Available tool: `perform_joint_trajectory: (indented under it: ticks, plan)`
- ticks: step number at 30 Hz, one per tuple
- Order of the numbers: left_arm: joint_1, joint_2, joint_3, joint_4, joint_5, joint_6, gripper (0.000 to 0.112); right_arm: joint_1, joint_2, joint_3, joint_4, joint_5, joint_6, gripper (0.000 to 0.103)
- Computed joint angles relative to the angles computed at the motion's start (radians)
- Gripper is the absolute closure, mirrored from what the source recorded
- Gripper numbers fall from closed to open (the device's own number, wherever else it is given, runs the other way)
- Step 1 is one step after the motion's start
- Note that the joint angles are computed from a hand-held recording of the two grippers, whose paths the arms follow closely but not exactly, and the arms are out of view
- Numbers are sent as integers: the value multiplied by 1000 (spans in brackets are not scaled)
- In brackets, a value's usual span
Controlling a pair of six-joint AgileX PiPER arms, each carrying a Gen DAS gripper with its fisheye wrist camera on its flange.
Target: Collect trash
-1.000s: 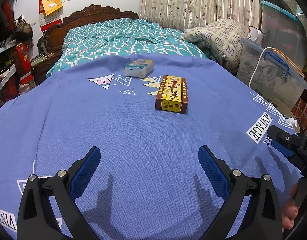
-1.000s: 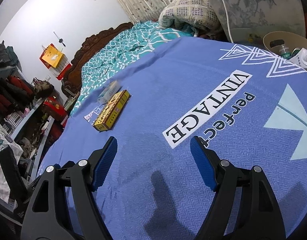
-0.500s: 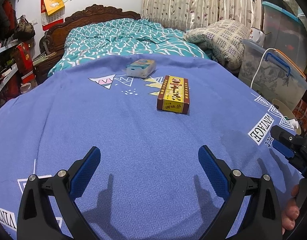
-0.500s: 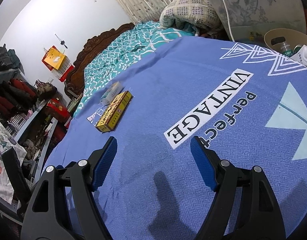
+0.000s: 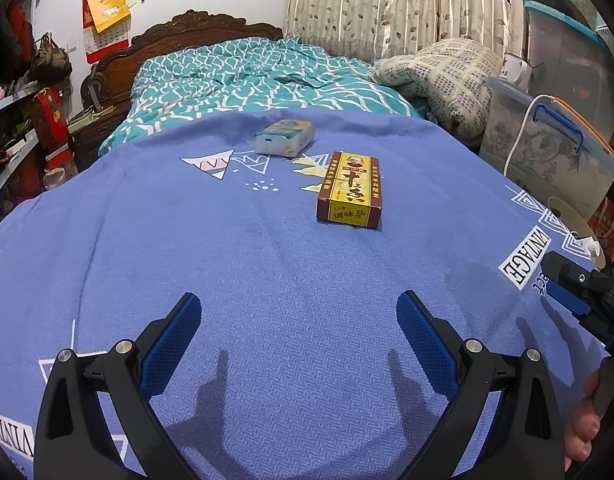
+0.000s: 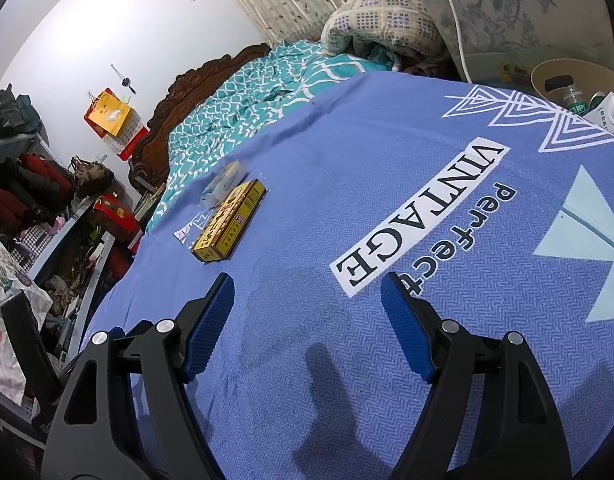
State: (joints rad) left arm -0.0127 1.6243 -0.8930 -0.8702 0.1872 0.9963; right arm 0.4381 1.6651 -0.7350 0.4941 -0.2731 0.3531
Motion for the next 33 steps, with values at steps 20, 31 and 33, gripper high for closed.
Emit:
perform_joint_trajectory:
  ticks: [20,31,33]
  plan:
    - [13,-8,3,-77,24,81,18,-3,-2,0,-7,1,5,27]
    - [3,-7,-4,17,19,-9,18,-9,-13,-1,-64,11,63,27]
    - [-3,-8,-4,47,15,-37,18,-19,-14,1,-118,11,114,27]
